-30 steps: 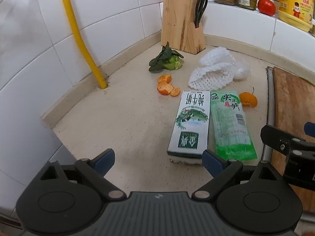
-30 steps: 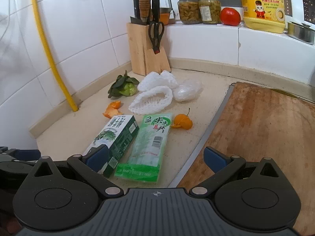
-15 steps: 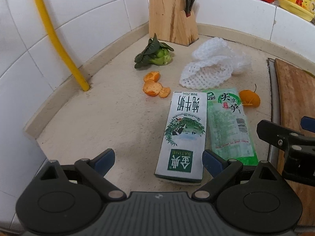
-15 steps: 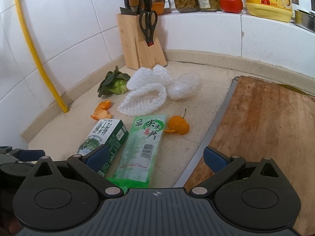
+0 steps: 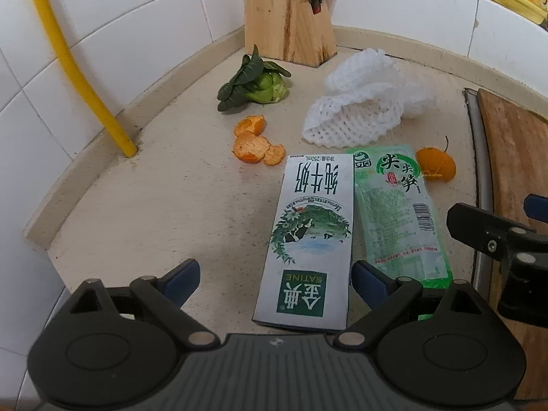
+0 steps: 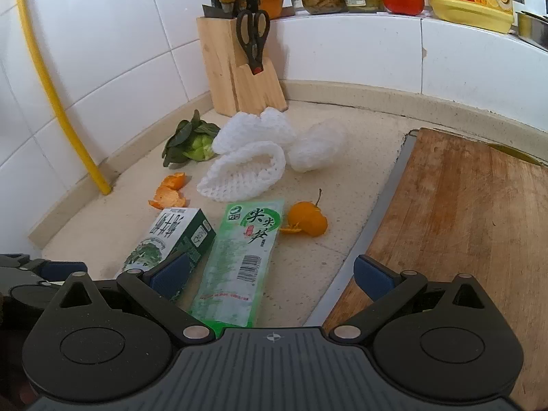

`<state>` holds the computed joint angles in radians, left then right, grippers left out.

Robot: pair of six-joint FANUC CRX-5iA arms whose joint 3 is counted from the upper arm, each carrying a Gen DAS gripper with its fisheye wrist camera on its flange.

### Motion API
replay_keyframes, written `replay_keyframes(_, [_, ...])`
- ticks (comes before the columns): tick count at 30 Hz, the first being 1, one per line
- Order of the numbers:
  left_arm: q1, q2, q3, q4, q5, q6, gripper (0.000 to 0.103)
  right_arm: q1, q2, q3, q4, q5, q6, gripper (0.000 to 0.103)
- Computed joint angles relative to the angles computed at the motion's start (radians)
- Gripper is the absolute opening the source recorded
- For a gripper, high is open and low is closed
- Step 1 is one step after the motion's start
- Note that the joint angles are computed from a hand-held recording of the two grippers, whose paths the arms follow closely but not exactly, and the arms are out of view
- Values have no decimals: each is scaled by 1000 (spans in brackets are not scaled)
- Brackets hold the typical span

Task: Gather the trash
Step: 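Grasp the milk carton with the left tool while the right tool approaches the green packet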

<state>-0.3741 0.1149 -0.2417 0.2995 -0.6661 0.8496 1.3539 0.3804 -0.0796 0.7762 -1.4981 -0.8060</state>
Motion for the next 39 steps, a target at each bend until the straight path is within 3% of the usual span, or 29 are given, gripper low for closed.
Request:
replay_keyframes(16, [4,62,34,47,-49,-48,91,-7,-9,-20,-14,14,-36,103])
replay_keyframes(22, [1,83,59,33,-84,-22,78,-7,-14,-28,-17,22,-41,103])
replay_keyframes(32, [7,91,53,80,-89,-79,78,-16,-22,-44,-9,67,-31,103])
replay_keyframes(39, [1,103,69,70,-91,-57,82,-20,-27,-52,-13,81,-29,103])
